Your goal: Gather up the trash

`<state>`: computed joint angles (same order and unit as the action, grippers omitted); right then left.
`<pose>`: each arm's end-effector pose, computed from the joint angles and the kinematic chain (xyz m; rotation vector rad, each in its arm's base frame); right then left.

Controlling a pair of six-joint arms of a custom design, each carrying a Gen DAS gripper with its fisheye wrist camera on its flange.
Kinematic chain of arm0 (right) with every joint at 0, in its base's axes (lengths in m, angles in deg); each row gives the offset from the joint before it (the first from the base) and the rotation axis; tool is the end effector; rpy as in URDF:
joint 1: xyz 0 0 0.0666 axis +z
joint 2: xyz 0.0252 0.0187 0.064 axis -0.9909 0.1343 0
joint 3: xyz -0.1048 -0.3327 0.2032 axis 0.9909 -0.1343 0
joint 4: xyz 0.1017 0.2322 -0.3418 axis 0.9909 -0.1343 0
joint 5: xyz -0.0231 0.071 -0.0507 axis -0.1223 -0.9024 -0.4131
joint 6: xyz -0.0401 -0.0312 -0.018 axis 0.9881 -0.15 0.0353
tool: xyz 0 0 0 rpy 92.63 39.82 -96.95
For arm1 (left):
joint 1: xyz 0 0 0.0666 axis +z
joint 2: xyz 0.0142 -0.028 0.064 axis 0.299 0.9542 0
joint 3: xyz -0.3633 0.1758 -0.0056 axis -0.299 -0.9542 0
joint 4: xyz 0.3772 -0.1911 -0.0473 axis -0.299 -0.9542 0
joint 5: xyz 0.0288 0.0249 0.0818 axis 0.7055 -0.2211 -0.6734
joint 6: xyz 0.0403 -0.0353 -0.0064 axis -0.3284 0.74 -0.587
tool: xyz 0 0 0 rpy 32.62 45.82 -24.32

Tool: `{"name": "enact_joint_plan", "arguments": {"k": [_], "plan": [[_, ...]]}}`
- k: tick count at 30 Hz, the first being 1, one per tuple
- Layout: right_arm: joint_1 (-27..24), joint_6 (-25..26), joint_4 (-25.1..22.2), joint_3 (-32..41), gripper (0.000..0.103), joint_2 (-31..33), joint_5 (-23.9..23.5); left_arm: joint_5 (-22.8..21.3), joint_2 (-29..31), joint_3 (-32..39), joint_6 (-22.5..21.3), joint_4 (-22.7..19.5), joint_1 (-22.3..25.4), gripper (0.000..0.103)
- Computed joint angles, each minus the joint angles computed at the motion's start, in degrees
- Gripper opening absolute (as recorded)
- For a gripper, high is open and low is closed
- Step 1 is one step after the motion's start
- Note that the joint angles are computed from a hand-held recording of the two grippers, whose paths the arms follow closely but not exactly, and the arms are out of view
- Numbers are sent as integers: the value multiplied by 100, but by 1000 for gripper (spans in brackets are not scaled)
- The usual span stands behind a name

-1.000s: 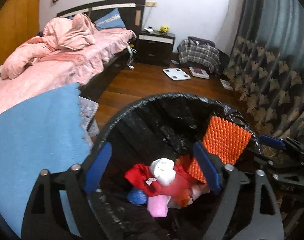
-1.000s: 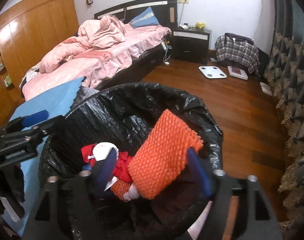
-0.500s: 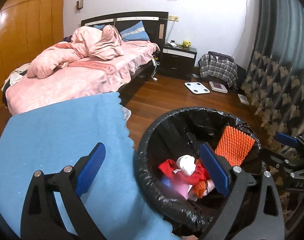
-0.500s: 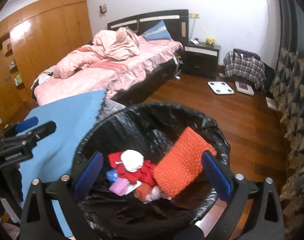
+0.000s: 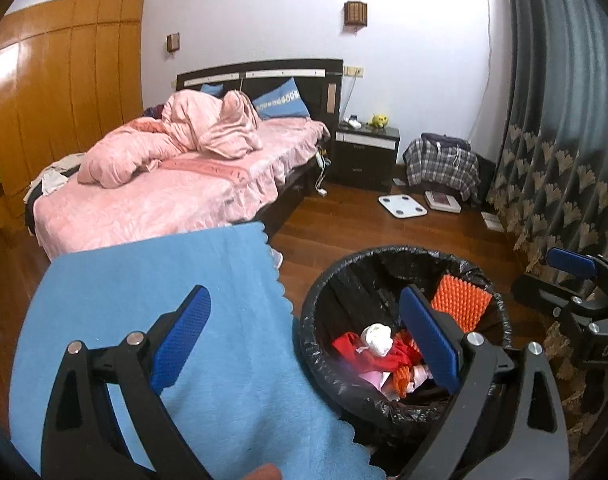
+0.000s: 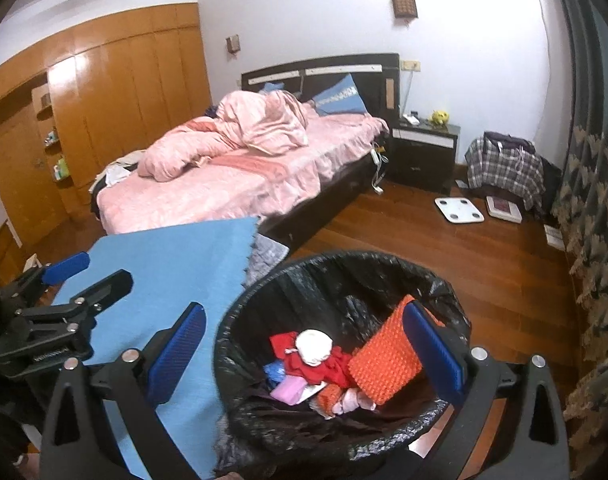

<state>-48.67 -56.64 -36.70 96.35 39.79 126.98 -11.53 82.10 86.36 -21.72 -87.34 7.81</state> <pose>0.3276 0.1902 0.4490 0.4505 2.1126 -0.0765 0.4580 -0.0937 0.4475 0.7136 2.0279 -0.4322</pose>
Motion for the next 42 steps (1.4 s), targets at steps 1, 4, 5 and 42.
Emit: {"name": "enact_joint_plan", "arguments": {"k": [1,4,5,42], "plan": [[80,4,-25,59,97,10,71,22,-36,-6,-7,4,23,93],[234,-35,-49,119,97,-10,214,118,-185,-37,-6,-29,99,93],[296,-53,-65,158,97,-10,269,137,-242,-57,0,-36,119,93],[764,39,-130,435,97,45,687,476,-778,-206,-1,-68,492,93]]}}
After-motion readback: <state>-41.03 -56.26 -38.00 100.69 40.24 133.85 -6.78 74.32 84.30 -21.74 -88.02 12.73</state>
